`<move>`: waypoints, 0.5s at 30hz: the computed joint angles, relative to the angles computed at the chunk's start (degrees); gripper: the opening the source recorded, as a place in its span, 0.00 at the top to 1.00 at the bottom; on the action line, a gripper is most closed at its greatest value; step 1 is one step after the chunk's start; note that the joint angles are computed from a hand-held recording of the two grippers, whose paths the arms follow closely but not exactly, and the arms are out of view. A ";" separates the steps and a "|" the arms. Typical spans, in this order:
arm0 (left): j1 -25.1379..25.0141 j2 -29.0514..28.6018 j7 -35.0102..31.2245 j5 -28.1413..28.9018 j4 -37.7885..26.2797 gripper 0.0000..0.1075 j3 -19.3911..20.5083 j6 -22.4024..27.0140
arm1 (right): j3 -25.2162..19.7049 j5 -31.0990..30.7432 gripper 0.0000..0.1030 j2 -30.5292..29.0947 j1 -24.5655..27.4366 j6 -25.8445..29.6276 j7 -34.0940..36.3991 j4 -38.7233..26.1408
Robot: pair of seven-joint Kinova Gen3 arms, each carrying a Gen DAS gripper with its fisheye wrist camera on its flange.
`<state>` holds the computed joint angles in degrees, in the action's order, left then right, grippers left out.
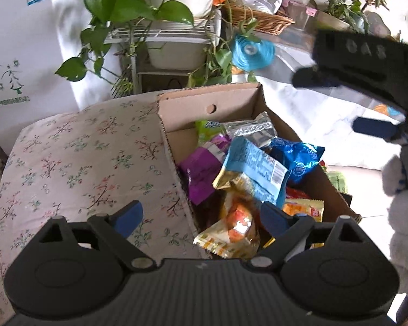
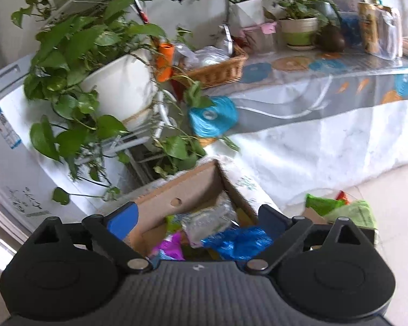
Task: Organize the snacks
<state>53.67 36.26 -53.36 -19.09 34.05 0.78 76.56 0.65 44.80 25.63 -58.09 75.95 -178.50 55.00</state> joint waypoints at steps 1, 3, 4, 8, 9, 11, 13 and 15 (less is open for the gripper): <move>0.06 0.06 0.13 -0.07 -0.30 0.13 -0.10 0.57 | 0.05 0.04 0.04 0.20 -0.28 0.97 0.24 -0.41; 0.28 -0.39 0.58 -0.31 0.29 0.13 -0.33 0.85 | 0.12 0.19 0.04 0.29 -0.86 2.33 0.19 -0.62; 0.38 -0.54 0.71 -0.54 0.48 0.13 -0.41 1.05 | 0.12 0.18 0.04 0.35 -1.10 3.01 0.10 -0.75; 0.52 -0.99 1.34 -1.31 0.70 0.13 -0.60 2.23 | 0.12 -0.20 0.03 1.38 -1.99 6.95 1.11 -2.68; 0.45 -1.29 1.65 -1.38 1.21 0.13 -0.58 2.01 | 0.20 -0.31 0.03 1.62 -2.25 7.92 1.28 -3.06; 0.31 -1.77 2.20 -1.66 1.84 0.13 -0.57 1.90 | 0.35 -0.51 0.03 1.91 -2.73 9.41 1.22 -3.44; 0.18 -1.92 2.87 -1.94 1.95 0.13 -0.56 2.26 | 0.31 -1.21 0.03 2.26 -2.96 11.08 1.33 -4.12; -0.05 -1.92 3.57 -2.06 1.76 0.13 -0.53 2.68 | 0.23 -1.96 0.02 2.61 -3.12 12.60 1.78 -4.82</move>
<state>53.62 34.34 -49.79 -21.15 35.81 0.25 79.24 0.88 42.85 28.24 -61.21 88.55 -176.72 50.18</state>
